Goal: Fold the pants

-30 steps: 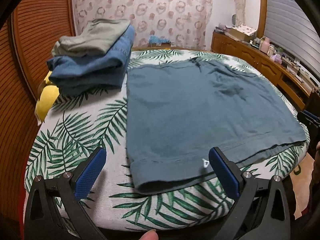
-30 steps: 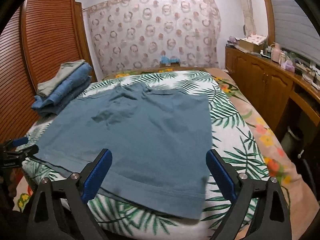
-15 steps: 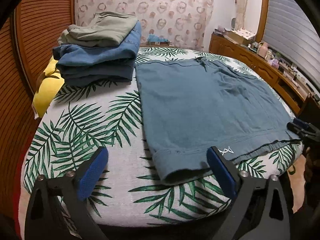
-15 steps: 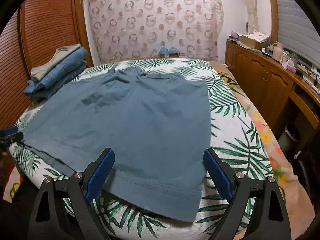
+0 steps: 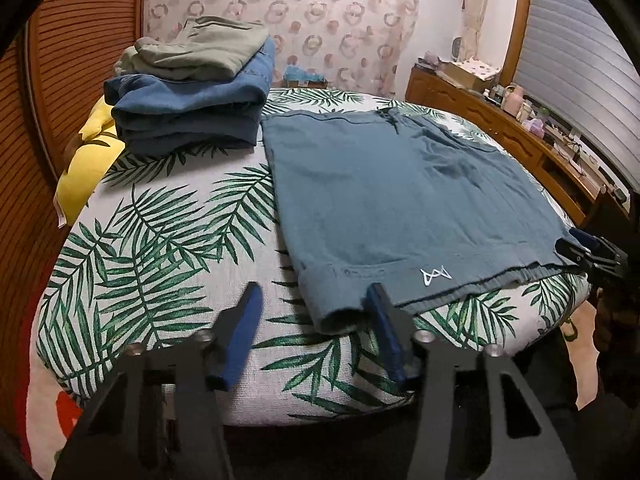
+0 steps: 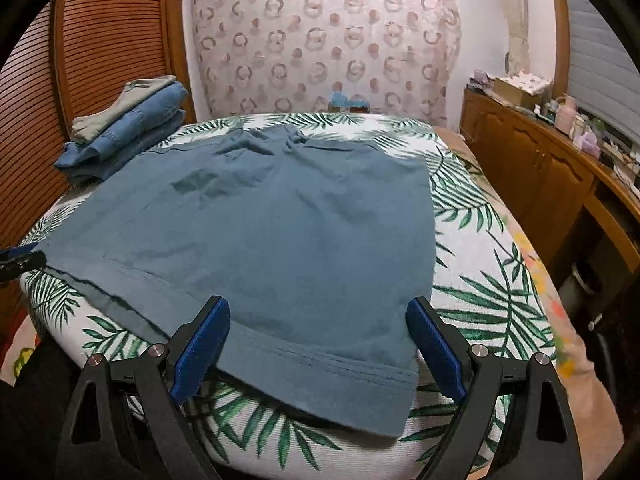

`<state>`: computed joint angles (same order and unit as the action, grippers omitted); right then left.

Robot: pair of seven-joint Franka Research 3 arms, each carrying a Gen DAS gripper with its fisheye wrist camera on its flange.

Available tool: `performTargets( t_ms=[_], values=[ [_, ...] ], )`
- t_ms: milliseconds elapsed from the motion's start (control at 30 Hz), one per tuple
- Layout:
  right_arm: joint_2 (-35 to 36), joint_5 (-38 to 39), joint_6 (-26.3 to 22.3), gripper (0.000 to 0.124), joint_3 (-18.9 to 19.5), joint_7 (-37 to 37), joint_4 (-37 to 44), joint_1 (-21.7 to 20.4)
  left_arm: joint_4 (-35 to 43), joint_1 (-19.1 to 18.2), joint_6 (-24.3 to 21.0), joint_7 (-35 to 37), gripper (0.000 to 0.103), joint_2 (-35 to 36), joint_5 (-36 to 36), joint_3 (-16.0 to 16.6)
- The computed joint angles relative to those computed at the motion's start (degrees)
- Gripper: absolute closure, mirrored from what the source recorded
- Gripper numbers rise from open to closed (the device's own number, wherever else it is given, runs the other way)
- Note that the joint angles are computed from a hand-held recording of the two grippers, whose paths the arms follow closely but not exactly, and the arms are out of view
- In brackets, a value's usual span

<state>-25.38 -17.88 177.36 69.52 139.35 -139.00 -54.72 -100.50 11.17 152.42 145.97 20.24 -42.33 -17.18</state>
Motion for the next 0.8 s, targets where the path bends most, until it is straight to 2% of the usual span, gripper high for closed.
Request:
performTargets(
  t_ms=[33,100,133,333,400,567,633,700,800],
  values=[
    [0.6,-0.5,1.2,0.033,0.6,-0.2,0.1,-1.2,0.0,0.0,0.2,-0.2,0.057,0.0,0.0,0.0],
    [0.9,0.1,2.2,0.033,0.0,-1.0,-0.2,0.0,0.1,0.0,0.1,-0.2,0.058,0.1,0.2,0.0],
    [1.0,0.2,2.6,0.033,0.4,-1.4,-0.2,-0.4,0.1,0.3,-0.6,0.3,0.063,-0.1,-0.2,-0.3],
    [2.1,1.9,3.4,0.033,-0.1,-4.1,-1.0,0.4,-0.1,0.0,-1.1,1.5,0.075,-0.3,-0.8,-0.1],
    [3.0,2.2,3.0,0.033,-0.9,-5.0,-1.3,1.4,0.1,-0.1,-1.6,1.5,0.077,-0.3,-0.4,0.1],
    [3.8,1.0,0.6,0.033,-4.6,-5.7,-0.9,4.9,0.4,0.6,-3.1,4.8,0.091,-1.1,-3.8,-0.6],
    [4.1,-0.3,0.3,0.033,-5.7,-4.9,-0.8,5.8,0.5,0.6,-4.2,6.0,0.092,-1.5,-5.4,-0.6],
    [4.4,-1.7,0.0,0.033,-6.6,-4.2,-0.8,6.5,1.5,0.9,-7.4,6.5,0.094,-1.7,-7.5,-0.4],
    [5.5,-4.2,-0.9,0.033,-6.4,-2.8,0.3,6.0,1.9,-0.2,-8.1,7.9,0.095,-2.3,-9.0,0.3]
  ],
)
